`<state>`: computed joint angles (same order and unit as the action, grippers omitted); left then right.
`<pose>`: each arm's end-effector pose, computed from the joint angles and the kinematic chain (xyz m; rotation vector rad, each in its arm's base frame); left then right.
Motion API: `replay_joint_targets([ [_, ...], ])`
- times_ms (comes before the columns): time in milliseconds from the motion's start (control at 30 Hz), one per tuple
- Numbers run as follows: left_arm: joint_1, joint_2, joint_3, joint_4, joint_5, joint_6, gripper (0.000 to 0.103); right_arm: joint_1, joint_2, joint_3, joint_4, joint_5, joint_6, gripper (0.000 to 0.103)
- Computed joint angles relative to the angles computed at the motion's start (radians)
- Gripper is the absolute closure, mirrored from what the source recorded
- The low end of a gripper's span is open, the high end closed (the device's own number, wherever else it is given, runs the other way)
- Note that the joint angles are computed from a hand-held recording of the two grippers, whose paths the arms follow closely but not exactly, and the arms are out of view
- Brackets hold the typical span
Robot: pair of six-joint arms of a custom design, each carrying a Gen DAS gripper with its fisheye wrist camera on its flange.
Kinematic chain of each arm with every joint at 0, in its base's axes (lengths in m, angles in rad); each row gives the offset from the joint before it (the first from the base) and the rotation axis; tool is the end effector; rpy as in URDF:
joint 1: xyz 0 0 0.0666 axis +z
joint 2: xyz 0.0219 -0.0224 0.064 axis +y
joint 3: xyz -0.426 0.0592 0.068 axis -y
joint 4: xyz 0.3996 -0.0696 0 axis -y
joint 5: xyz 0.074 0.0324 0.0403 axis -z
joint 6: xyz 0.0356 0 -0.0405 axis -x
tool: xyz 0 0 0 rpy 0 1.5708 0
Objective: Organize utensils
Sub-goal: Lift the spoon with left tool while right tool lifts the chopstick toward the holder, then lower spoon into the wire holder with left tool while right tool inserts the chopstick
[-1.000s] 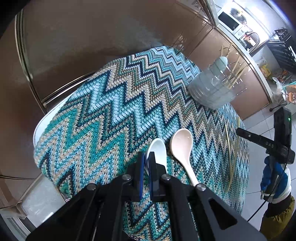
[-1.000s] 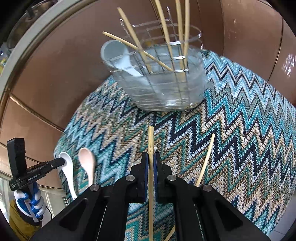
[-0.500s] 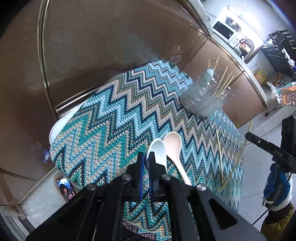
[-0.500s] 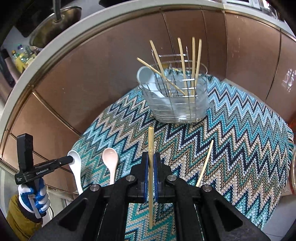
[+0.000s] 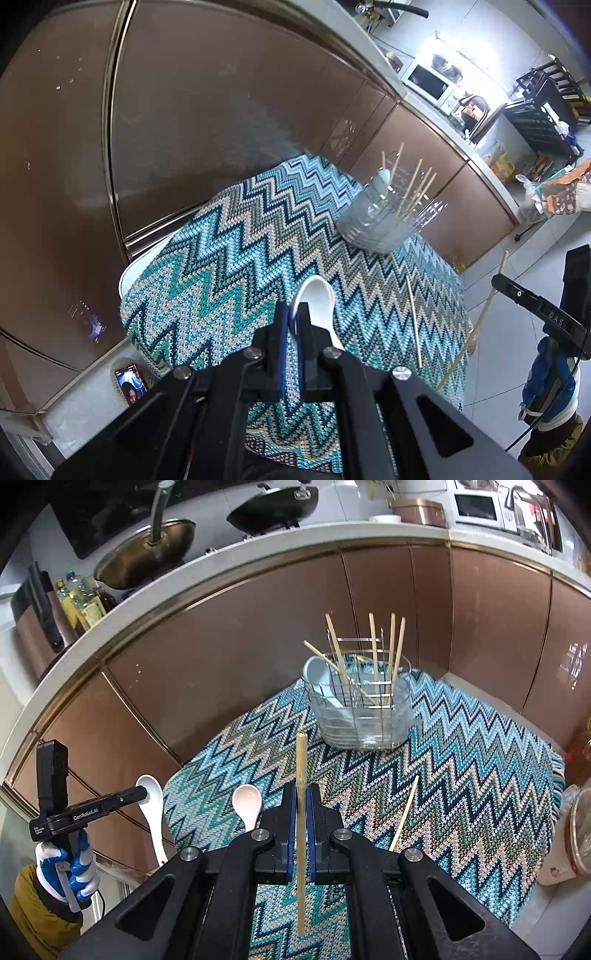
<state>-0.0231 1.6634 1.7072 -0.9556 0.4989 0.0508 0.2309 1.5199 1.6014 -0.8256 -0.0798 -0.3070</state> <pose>0.5920 -0.0311 0.4826 0.1779 2.4309 -0.6489 0.5318 0.1275 0.5177 0.0481 2.3396 0.3627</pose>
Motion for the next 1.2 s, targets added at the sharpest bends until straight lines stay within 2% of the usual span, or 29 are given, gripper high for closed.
replay_joint_targets([
  [267, 0.007, -0.042, -0.012, 0.027, 0.013, 0.010, 0.099, 0.022, -0.050, -0.019, 0.028, 0.033, 0.014, 0.098],
  [667, -0.005, -0.072, 0.022, 0.086, -0.012, 0.022, 0.099, 0.034, -0.073, -0.007, 0.080, 0.040, 0.041, 0.098],
  [1000, -0.072, 0.009, 0.197, 0.099, -0.041, 0.077, 0.099, 0.004, -0.053, 0.065, 0.166, 0.049, 0.094, 0.098],
  [1200, -0.142, 0.093, 0.332, 0.162, -0.125, 0.111, 0.099, -0.031, -0.014, 0.103, 0.280, 0.054, 0.127, 0.098],
])
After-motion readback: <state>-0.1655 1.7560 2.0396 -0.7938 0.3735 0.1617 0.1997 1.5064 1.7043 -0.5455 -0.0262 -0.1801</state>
